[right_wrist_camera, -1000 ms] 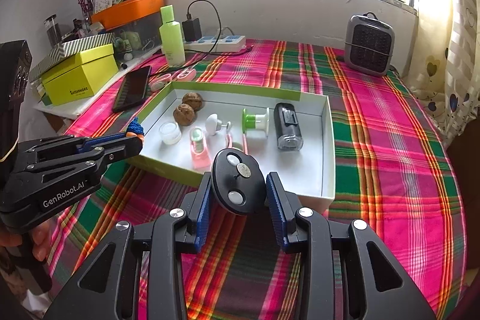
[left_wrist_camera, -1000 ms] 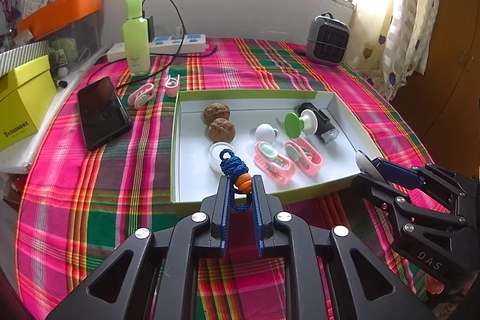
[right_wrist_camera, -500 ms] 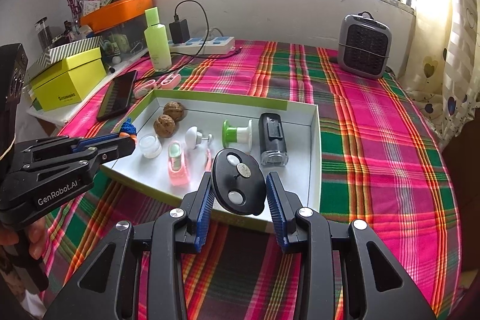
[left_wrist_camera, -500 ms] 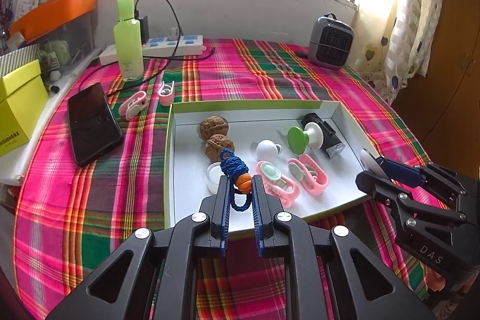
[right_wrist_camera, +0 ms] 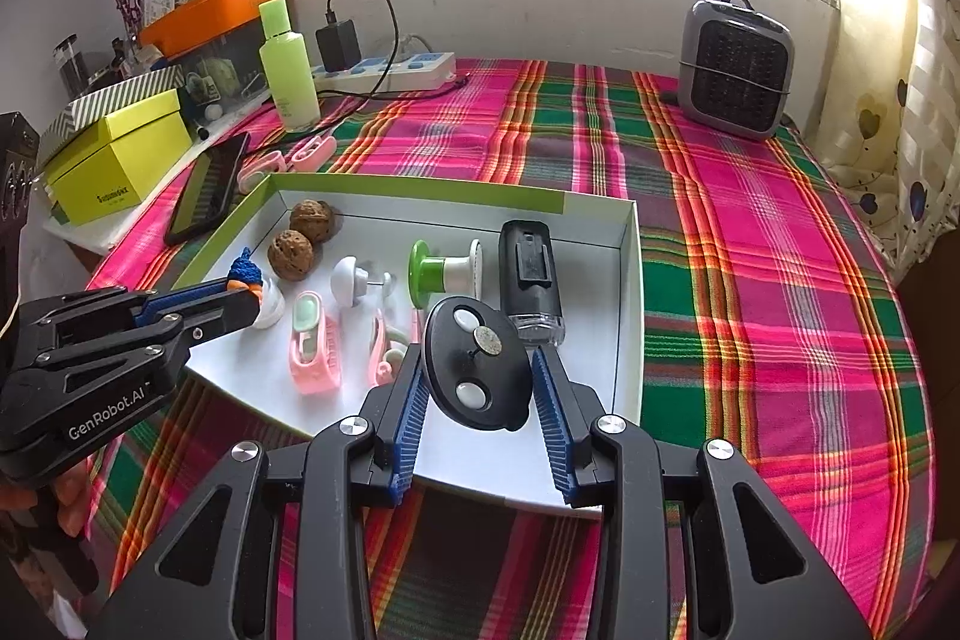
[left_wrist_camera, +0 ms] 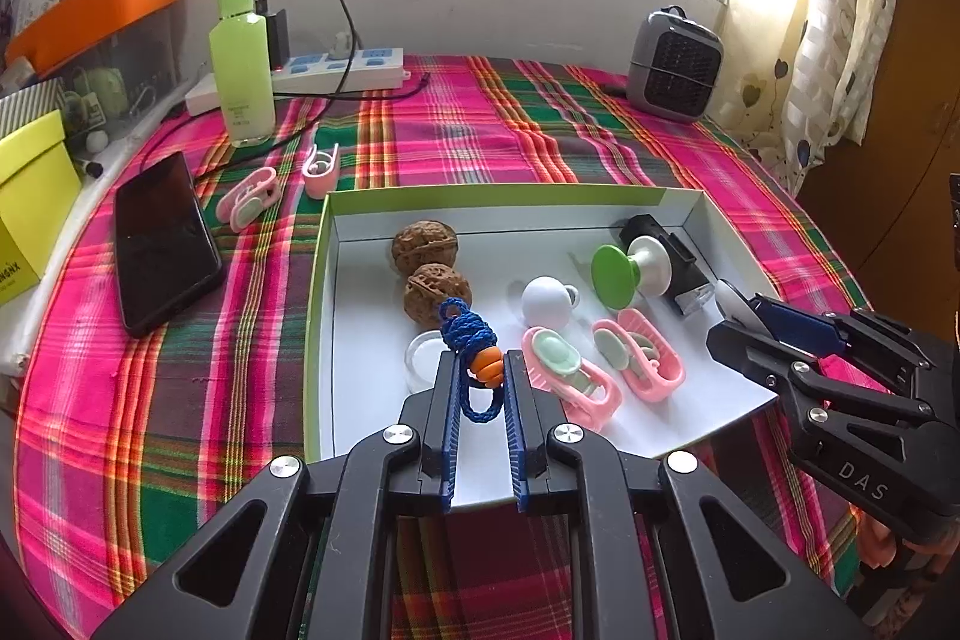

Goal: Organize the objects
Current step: 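Lower the blue toy into the box while the right tool lowers the black disc beside the flashlight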

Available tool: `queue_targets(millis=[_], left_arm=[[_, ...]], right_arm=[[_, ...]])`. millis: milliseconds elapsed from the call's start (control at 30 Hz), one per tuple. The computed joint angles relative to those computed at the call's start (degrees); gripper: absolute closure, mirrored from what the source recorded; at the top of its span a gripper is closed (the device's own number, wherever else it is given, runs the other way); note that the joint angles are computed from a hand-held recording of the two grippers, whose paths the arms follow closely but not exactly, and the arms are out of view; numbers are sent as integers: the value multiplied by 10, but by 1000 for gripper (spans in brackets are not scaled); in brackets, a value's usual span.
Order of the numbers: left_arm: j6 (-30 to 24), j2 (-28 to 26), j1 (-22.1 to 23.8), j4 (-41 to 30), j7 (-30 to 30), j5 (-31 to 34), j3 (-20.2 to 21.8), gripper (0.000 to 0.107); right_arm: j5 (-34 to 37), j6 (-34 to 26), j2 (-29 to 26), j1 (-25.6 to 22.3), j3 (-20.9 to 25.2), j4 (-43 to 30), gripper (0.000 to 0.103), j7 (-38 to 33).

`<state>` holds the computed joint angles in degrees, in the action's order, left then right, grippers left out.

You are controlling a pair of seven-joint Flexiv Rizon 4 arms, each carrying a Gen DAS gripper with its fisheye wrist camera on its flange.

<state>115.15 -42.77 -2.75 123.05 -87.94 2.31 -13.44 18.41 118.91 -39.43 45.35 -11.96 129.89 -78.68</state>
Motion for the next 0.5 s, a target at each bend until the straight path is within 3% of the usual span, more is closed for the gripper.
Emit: queue_targets(millis=[500], left_arm=[[-20,-11,-8,-23,12,-11,3,94]], right_arm=[[-40,-29,-7,-30,10,-19,66,11]])
